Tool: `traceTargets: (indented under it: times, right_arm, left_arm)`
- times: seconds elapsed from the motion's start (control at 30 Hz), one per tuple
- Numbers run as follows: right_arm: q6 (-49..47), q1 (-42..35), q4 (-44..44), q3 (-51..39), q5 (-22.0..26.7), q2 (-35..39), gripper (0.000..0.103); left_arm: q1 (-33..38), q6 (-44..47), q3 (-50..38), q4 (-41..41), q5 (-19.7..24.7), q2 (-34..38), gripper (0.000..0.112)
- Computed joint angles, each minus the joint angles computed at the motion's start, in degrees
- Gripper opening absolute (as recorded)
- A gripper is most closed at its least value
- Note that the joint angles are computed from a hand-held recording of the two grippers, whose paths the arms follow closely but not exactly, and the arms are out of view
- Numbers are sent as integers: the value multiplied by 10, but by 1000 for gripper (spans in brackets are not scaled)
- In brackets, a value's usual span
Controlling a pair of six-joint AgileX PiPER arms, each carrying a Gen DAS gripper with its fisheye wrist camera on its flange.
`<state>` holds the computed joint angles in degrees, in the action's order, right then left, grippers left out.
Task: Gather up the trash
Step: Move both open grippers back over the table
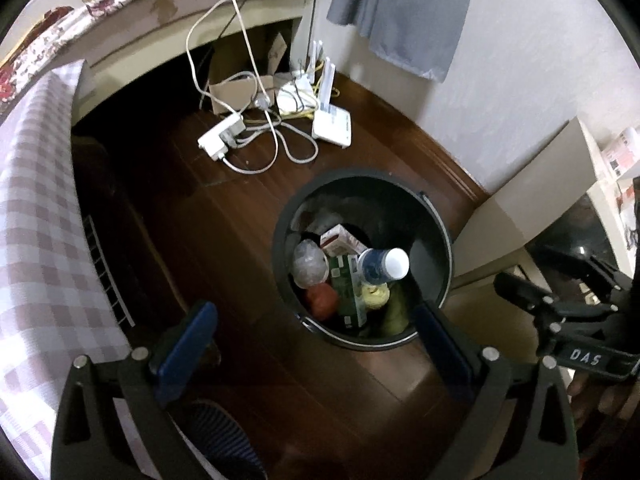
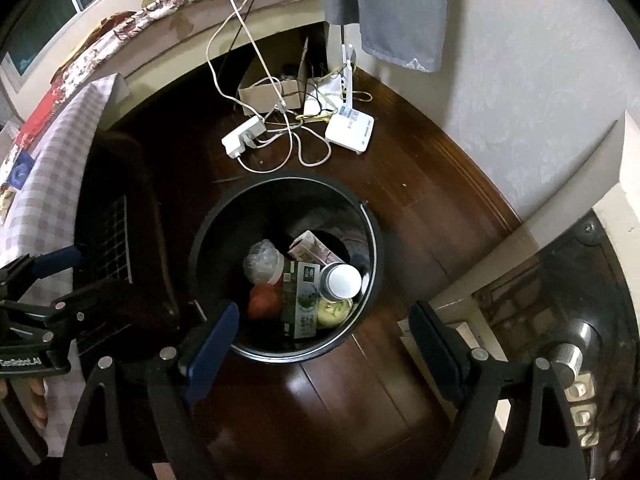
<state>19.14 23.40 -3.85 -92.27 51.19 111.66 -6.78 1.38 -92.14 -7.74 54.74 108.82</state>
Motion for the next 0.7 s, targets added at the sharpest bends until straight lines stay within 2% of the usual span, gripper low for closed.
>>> traceTargets:
  times: [0.33,0.7]
  right_arm:
    - [20,3,-13,-5,8,-28,88]
    - [21,42,-44,-81,51,-37,88]
  left_arm:
    - [6,-9,12,-5,-7,-50,100]
    - [44,-3,37,-17,-22,-117,100]
